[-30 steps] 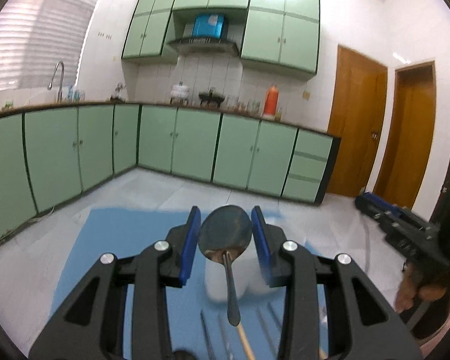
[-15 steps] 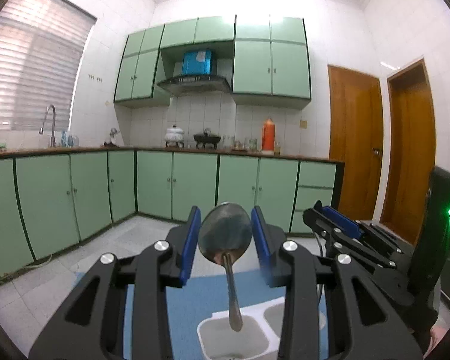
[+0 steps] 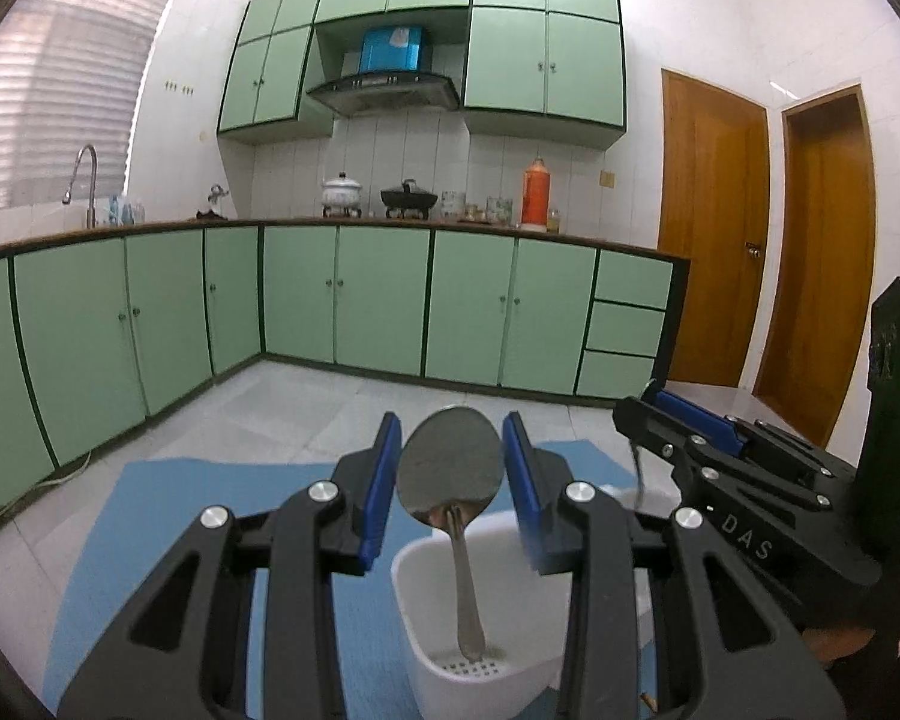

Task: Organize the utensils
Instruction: 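Carry both spoons over the white holder and open both tools to drop them, then move both open tools back toward the remaining utensils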

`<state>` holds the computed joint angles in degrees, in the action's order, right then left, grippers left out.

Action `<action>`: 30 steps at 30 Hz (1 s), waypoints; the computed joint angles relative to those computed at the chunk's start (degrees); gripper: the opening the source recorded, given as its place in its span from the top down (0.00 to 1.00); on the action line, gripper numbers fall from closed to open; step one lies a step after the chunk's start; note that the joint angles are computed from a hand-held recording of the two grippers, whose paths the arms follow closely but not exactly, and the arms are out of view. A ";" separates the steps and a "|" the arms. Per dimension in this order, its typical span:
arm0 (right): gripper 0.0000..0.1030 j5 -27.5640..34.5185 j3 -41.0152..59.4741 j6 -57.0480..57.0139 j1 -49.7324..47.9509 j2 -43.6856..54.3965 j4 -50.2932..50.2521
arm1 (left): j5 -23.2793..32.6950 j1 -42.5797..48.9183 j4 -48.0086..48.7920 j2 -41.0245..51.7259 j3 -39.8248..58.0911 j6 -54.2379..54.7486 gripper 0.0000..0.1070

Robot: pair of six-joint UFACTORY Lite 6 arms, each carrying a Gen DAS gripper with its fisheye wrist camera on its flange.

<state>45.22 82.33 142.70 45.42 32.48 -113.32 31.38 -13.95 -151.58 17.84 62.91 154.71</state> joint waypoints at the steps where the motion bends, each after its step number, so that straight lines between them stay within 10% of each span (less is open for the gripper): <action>1: 0.73 -0.38 -0.22 0.47 0.00 0.21 -0.08 | 0.01 0.08 0.25 0.44 -0.04 0.09 0.69; 11: 0.64 0.51 -5.66 3.07 1.20 -3.34 -1.59 | 0.66 2.07 3.40 -1.27 -3.05 -2.63 0.52; 20: 0.30 7.84 -18.22 5.37 6.86 -13.44 2.77 | 1.82 6.23 4.66 -14.12 -15.23 -3.29 0.24; 30: 0.19 14.60 -32.06 4.84 17.45 -23.64 19.75 | -4.76 19.25 39.64 -29.41 -27.30 -37.99 0.19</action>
<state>59.82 50.27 147.55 62.87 8.84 -93.56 26.63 5.30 -111.94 -11.57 35.60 116.72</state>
